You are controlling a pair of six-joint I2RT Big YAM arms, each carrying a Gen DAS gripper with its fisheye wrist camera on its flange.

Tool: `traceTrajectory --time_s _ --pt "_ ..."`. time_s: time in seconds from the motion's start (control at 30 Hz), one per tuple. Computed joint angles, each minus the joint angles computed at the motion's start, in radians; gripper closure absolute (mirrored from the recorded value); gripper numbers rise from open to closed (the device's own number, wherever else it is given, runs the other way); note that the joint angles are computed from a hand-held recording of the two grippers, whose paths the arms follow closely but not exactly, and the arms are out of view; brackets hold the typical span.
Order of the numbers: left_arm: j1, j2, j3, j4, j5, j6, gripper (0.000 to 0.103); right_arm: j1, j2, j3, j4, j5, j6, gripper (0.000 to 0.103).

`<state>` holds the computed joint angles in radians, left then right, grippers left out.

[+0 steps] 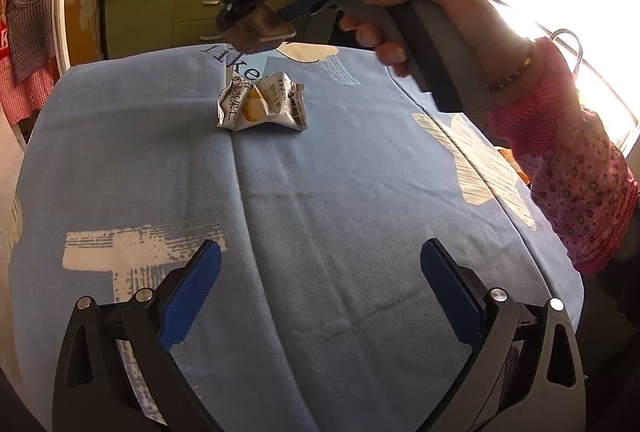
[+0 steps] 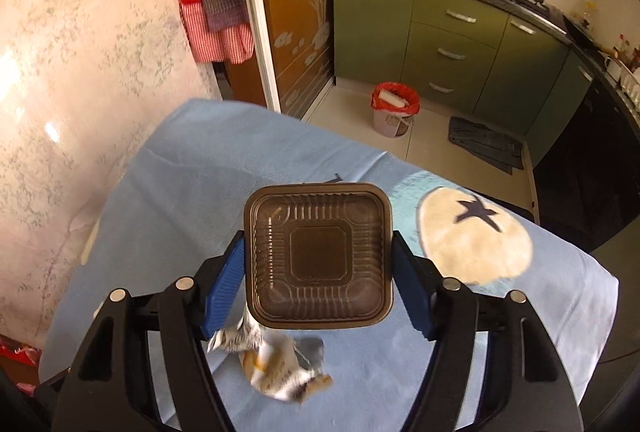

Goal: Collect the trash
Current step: 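Carry the brown tray over the bin and open the right gripper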

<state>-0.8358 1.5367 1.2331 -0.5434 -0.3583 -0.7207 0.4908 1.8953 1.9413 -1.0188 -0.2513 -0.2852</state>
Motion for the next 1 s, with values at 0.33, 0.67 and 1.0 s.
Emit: traceTrajectory --time_s 0.33,0.67,1.0 --pt "-0.007 0.018 0.024 -0.031 0.005 0.008 0.005 -0.237 -0.358 -0.424 0.167 -0.021 0.007 0.036" --pt "-0.017 0.002 0.005 0.024 0.001 0.034 0.005 -0.650 -0.546 -0.656 0.201 -0.004 0.157 0.036" --pt "-0.010 -0.002 -0.005 0.046 0.026 0.029 0.005 -0.828 -0.362 -0.564 0.135 0.013 0.236 0.035"
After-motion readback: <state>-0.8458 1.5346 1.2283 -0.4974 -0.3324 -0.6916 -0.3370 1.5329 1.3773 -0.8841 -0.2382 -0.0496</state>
